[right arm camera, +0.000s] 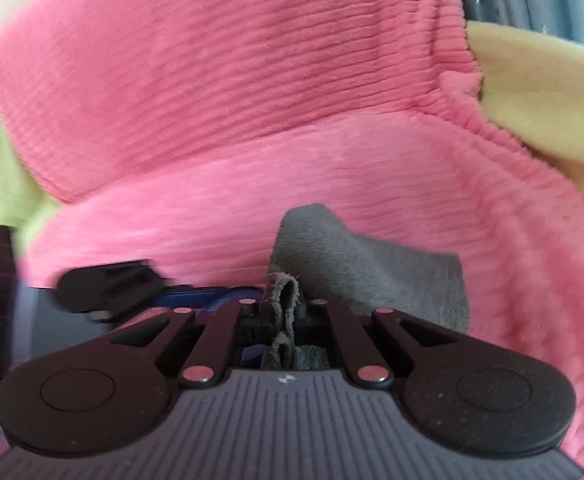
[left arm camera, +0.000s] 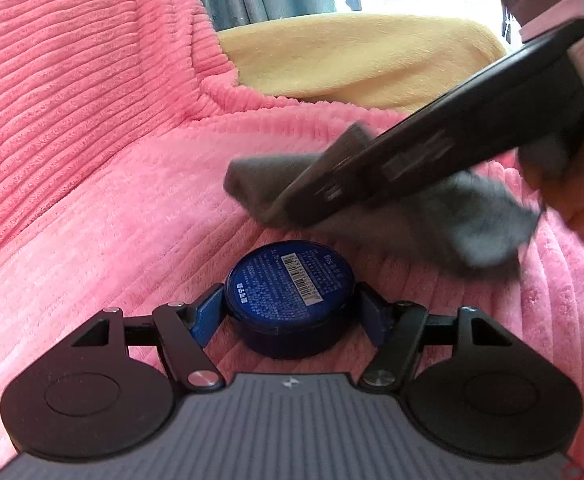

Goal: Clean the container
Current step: 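Rub the cloth over the tin lid and rim with the right gripper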

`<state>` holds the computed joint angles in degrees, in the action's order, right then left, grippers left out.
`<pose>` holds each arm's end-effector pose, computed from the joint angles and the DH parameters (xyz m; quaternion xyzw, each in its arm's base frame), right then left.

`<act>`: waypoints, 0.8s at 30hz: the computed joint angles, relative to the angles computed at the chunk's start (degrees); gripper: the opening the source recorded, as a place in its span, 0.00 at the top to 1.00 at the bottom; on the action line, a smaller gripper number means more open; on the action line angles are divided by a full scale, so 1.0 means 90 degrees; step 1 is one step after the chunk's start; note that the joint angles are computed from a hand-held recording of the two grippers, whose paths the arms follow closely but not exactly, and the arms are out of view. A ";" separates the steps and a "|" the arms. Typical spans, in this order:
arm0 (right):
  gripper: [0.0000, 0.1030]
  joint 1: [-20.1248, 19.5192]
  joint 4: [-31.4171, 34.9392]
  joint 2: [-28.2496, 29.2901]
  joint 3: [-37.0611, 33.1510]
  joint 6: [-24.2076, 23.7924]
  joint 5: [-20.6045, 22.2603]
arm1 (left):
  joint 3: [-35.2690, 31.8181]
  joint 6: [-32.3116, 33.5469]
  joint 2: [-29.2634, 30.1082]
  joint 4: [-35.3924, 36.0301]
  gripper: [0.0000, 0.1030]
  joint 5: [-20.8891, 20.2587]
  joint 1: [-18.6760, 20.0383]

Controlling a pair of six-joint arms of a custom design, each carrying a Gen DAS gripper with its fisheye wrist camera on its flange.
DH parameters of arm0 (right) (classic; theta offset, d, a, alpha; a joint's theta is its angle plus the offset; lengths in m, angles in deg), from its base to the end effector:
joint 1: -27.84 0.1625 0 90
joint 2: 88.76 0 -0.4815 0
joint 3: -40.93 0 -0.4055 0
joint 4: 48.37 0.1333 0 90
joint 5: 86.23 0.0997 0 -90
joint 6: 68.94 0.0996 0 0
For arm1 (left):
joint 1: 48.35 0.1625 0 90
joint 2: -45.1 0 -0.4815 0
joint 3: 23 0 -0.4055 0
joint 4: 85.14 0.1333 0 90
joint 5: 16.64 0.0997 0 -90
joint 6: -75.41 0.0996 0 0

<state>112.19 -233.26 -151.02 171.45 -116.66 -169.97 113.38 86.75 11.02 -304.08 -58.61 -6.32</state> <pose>0.0935 -0.5195 0.1682 0.3605 -0.9024 0.2293 0.0558 -0.1816 -0.4429 0.0213 0.3583 0.8188 -0.3242 0.3098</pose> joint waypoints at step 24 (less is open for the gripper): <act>1.00 -0.0016 0.0162 0.0711 -0.0572 -0.0131 -0.0092 | -0.0031 -0.0058 0.0024 0.0148 0.33 0.0158 -0.0022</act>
